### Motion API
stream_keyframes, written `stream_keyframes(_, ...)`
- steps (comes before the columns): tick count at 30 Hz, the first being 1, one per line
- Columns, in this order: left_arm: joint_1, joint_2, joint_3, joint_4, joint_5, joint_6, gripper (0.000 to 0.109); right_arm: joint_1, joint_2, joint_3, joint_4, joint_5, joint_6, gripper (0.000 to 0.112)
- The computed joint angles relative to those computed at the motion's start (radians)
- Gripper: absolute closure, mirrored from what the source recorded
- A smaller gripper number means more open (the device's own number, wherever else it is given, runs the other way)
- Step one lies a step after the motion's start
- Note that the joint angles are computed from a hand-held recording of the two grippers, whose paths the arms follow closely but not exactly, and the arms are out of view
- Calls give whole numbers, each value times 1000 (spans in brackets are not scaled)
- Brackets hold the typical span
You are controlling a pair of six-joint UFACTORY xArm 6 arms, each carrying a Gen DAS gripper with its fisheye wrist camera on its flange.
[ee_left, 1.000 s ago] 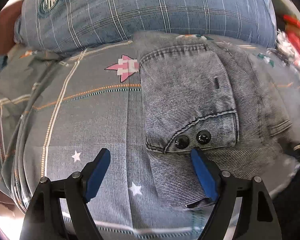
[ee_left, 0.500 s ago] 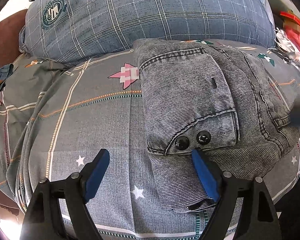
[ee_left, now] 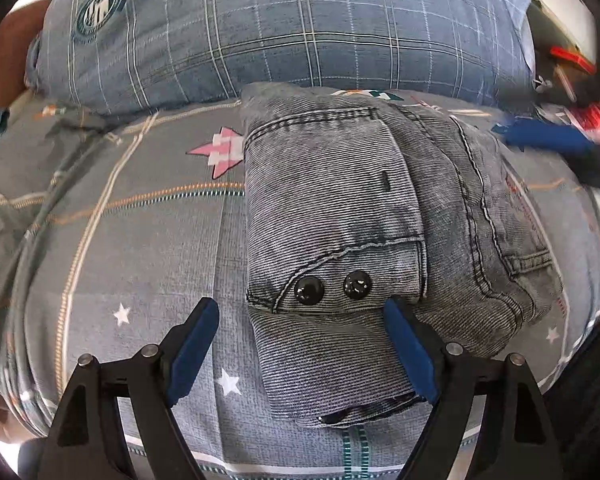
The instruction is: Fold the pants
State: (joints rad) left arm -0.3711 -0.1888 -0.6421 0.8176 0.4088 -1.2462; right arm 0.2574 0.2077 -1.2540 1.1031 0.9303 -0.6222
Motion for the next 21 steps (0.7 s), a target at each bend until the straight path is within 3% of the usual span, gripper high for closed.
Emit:
stream_keyframes(2,-6,3,-8,26,18,-6,22,24,138,-157,-20,82,22,48)
stream_keyframes(4,-6,5,-12,47,22,-11,22,47,273,-270,-164,38,125,49)
stream_keyframes(5,-5,3,-8,53,17,-16,22,38,334,-308,-194,45,219,70)
stream_keyframes(6,-5,7,-11,62,20,-29,22,20,353,-316,-182,47,277,102)
stream_keyframes(7,3,7,-7,61,3,-31,22,9,341,-299,-162,51,293,105)
stream_keyframes(12,14,7,5,87,-30,-63,21,17,203,-155,-174,-54,202,98)
stream_keyframes(13,20,9,7,81,-43,-59,21,4,205,-138,-198,-71,190,99)
stream_keyframes(14,20,10,7,77,-47,-60,21,-13,236,-154,-180,-45,191,112)
stream_keyframes(16,26,6,14,68,-64,-53,21,-43,240,-156,-103,4,249,112)
stream_keyframes(17,28,1,19,68,-70,-55,21,-33,194,-128,-127,-34,239,106)
stream_keyframes(19,51,-6,37,56,-116,-56,21,-16,132,-77,-101,-87,166,104)
stream_keyframes(21,64,-9,50,42,-153,-52,21,0,133,-67,-174,-146,170,96)
